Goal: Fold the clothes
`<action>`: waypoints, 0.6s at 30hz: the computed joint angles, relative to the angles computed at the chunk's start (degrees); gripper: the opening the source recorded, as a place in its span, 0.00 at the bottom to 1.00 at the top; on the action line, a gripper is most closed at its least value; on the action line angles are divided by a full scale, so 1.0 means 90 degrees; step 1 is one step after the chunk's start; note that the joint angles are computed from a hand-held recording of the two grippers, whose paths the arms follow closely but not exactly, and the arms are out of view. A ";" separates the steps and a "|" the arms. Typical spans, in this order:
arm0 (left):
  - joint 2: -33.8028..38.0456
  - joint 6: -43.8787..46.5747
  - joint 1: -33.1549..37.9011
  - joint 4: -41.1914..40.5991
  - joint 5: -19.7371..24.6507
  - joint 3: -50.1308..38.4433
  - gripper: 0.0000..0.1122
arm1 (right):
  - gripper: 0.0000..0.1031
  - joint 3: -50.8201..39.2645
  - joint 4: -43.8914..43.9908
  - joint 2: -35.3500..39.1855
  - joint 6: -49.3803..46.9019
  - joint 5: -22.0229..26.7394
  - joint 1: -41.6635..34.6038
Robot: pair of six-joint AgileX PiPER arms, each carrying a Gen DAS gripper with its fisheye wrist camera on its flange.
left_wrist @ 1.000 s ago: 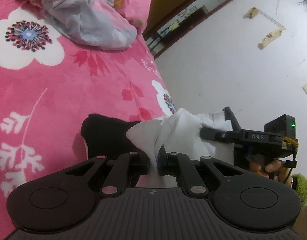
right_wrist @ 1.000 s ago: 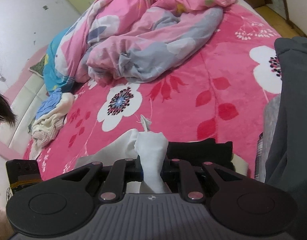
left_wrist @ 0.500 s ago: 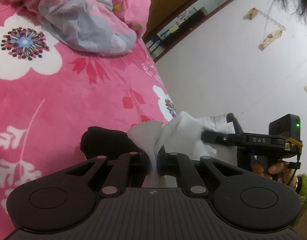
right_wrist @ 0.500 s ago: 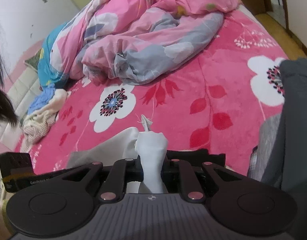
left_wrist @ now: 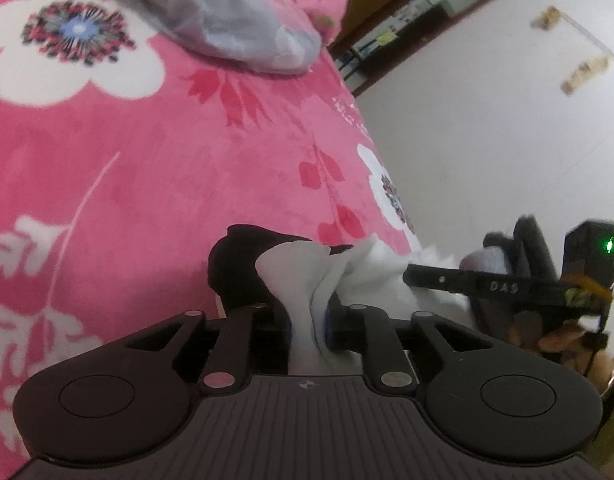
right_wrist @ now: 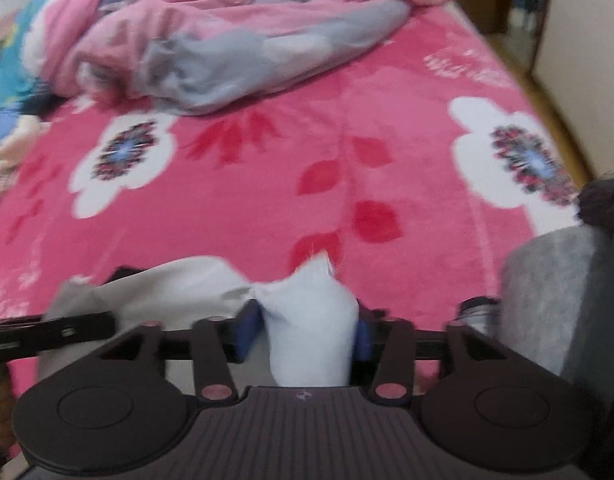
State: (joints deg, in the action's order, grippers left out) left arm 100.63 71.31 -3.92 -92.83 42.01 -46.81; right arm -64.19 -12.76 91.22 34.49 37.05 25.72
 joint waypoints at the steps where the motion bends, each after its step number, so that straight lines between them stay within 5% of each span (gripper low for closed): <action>1: 0.0021 -0.0142 0.0043 0.0028 0.0070 -0.0031 0.24 | 0.57 -0.0007 -0.0316 -0.0014 0.0332 0.0014 0.0061; 10: -0.0057 -0.0853 0.0302 -0.0278 0.0155 -0.0144 0.54 | 0.59 0.0435 -0.2906 -0.1241 0.3198 0.0468 0.0870; 18: -0.0619 -0.1716 0.0478 0.1001 -0.0314 -0.0419 0.56 | 0.59 0.0871 -0.2715 -0.3679 0.4941 0.3052 0.3213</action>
